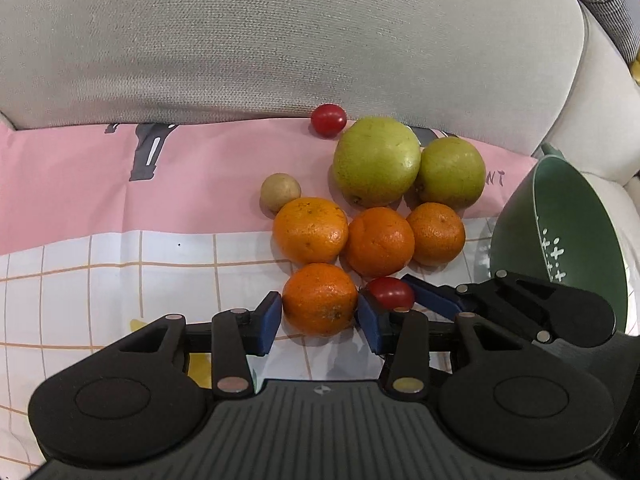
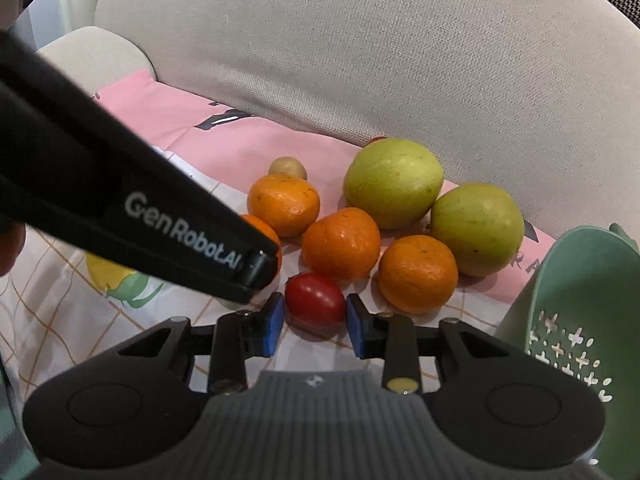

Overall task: Organize fruits
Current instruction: 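Grasp an orange with the left gripper while the right gripper grasps a cherry tomato, then carry the orange and tomato over the green colander and open both grippers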

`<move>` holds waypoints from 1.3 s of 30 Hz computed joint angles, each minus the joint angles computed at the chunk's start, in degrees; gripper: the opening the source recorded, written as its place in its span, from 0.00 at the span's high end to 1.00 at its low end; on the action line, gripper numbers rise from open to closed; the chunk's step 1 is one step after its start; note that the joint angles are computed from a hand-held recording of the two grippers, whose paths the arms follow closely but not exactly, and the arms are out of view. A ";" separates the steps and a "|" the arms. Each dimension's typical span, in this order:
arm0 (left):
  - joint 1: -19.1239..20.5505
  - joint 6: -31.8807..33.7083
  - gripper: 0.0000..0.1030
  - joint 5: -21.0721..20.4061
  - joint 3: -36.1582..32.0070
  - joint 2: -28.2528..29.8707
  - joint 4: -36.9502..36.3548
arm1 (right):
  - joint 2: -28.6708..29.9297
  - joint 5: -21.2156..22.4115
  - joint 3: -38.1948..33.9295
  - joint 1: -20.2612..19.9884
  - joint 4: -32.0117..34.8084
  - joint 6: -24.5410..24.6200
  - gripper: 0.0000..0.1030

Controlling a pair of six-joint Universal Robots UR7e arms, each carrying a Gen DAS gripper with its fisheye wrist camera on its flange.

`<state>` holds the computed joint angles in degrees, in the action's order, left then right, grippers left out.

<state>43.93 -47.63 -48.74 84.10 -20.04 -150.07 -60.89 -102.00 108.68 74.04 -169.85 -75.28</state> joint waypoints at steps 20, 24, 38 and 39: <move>-7.38 -3.79 0.56 4.18 -0.55 -2.78 4.32 | -11.56 6.63 1.70 -0.48 9.44 3.58 0.72; -8.96 1.85 0.56 3.64 -3.97 -1.26 4.26 | -15.06 8.66 0.06 -2.10 13.15 6.10 0.72; -8.12 15.79 0.56 -5.55 -26.50 11.23 16.94 | -12.89 1.03 -13.28 -4.80 25.13 13.39 0.72; -7.88 16.07 0.56 -6.38 -27.74 11.82 17.72 | -12.38 0.26 -13.99 -4.82 25.97 13.57 0.72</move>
